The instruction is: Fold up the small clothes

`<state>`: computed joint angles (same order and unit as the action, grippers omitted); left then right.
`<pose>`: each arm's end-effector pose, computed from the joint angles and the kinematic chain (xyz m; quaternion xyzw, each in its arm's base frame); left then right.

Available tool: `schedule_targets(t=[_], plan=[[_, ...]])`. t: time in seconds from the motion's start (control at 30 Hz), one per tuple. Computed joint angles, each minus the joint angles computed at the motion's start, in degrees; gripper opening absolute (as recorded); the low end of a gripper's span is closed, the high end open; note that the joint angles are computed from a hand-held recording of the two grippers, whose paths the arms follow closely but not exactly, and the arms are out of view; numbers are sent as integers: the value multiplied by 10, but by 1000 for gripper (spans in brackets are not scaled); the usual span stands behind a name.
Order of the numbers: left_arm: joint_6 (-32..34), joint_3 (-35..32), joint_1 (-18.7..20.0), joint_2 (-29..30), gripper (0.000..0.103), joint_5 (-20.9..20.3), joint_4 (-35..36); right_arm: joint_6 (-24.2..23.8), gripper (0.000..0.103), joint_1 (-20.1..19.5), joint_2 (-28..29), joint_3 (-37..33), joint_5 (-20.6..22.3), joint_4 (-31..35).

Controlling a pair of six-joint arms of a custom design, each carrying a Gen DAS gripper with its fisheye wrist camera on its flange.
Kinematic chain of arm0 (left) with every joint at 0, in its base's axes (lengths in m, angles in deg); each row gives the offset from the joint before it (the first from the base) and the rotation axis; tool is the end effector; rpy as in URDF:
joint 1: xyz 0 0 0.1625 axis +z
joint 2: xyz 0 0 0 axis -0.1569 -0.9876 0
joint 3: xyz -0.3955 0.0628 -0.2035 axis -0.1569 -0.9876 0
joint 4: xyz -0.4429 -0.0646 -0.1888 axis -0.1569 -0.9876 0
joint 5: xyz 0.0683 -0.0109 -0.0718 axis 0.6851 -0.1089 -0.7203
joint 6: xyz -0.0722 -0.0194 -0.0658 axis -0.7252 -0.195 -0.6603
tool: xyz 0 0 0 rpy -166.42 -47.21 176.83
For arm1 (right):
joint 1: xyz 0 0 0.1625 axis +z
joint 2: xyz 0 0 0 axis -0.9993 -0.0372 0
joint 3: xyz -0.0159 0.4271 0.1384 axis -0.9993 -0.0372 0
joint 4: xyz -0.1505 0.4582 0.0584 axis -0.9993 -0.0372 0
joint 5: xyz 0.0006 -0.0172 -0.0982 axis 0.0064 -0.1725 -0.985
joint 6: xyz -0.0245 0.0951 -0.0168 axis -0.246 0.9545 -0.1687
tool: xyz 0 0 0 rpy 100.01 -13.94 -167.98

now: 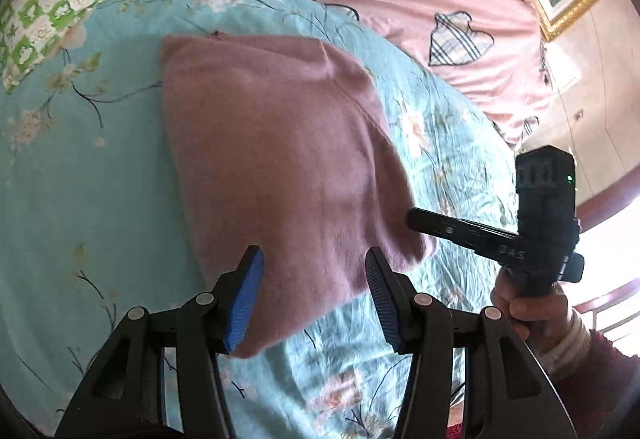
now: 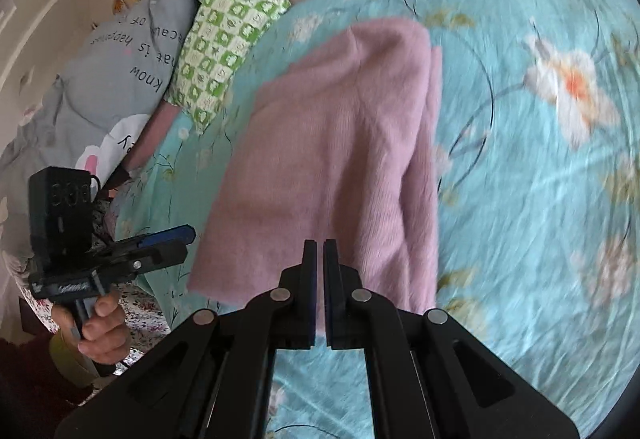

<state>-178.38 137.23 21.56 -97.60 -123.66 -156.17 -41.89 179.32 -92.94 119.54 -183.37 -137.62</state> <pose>-0.3767 -0.2839 0.0642 -0.0732 0.9317 -0.3123 0.1705 0.1168 -0.3939 0.3519 0.2536 -0.9532 0.0598 0.1537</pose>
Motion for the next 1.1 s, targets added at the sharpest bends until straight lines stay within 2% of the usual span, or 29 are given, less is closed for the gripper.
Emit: schedule_targets(t=[0.17,0.27,0.47,0.67,0.77,0.83,0.9,0.97,1.0,1.03,1.1], plan=[[15,19,23,24,51,-37,-43,-7,3,-13,-6,20,-48,-32],[21,27,39,38,44,-50,-57,-16,3,-31,-8,25,-70,-45],[45,15,46,47,39,-54,-29,-47,0,-69,-12,26,-54,-55],[32,-12,47,59,39,-58,24,-52,0,-71,-8,27,-56,-63],[-1,-26,33,57,47,-60,61,-35,0,-55,-12,26,-63,-54],[-36,-26,16,51,61,-58,74,-27,3,-43,-25,26,-61,-38],[-64,-26,0,46,68,-59,91,-31,4,-32,-40,30,-64,-31],[-89,-26,-10,44,69,-67,110,-29,8,-26,-54,31,-63,-19],[-103,-26,-15,44,69,-73,116,-26,20,-23,-64,33,-61,-13],[-116,-24,-20,42,69,-76,121,-22,38,-21,-71,36,-60,-13],[-148,-18,-36,36,69,-80,134,-22,50,-18,-90,43,-56,-17]])
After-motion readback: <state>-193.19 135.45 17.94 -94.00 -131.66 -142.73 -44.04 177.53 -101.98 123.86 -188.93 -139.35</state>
